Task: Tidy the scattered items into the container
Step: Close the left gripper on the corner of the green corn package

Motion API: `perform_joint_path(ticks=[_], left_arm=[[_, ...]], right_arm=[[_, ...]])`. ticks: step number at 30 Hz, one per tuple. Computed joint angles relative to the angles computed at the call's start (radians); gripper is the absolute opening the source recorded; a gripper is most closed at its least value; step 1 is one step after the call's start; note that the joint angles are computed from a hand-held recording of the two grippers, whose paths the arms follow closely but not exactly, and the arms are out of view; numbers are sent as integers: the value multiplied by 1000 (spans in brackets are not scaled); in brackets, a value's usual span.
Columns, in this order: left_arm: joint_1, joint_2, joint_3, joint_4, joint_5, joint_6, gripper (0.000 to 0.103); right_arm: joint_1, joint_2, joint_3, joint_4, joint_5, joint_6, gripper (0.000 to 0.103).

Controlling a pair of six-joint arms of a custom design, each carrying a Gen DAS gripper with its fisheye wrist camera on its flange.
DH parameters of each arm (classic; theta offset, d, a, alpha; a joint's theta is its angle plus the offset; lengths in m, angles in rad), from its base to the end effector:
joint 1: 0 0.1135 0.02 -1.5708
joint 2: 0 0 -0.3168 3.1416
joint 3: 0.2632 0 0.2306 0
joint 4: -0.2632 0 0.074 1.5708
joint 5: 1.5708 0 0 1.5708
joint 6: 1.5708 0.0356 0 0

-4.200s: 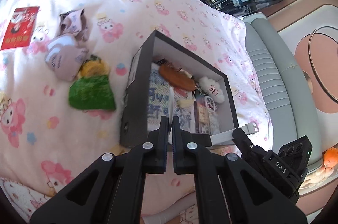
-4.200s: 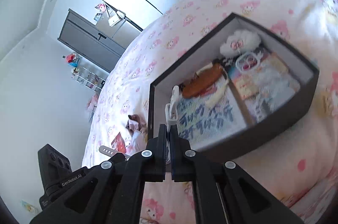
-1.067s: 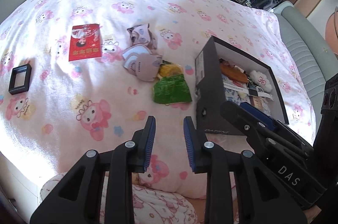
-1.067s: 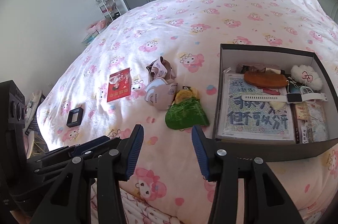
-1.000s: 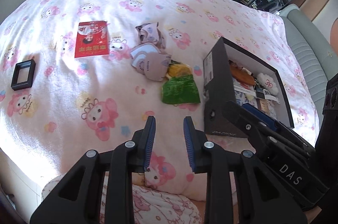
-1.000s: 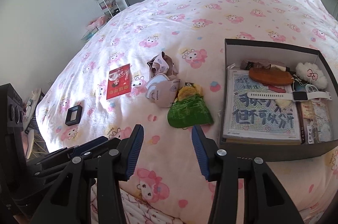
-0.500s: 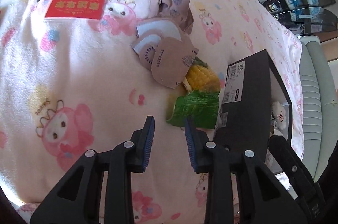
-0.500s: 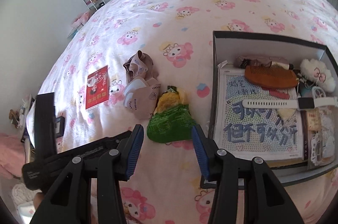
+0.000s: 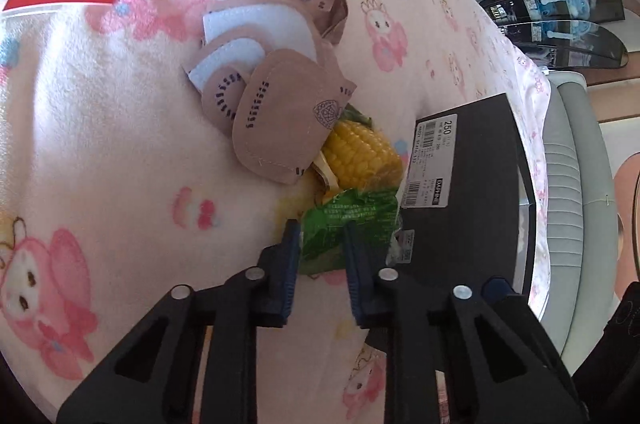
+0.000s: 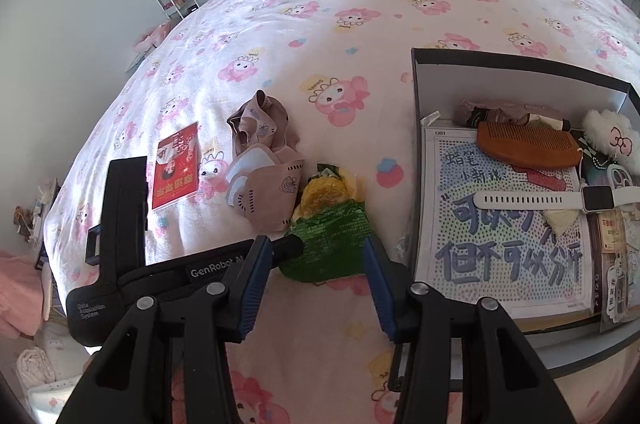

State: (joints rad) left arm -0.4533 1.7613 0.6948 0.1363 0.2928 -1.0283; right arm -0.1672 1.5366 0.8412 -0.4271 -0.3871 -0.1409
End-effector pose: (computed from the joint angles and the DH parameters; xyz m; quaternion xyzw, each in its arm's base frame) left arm 0.2694 -0.1427 0.1720 -0.2222 0.9135 -0.3124 0.1364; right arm 0.2635 -0.0308 0.2371 -0.0302 0.9573 0.1518 0.2443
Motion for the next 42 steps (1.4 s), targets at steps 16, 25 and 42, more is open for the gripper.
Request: perform_joint_path(ticks=[16, 25, 42], left_arm=[[30, -169, -161, 3, 27, -20, 26], [-24, 27, -36, 28, 21, -8, 19], [-187, -237, -125, -189, -86, -41, 8]], right_arm=[[78, -89, -231, 55, 49, 39, 43], [63, 13, -281, 168, 82, 78, 43], [-49, -110, -260, 26, 61, -35, 43]])
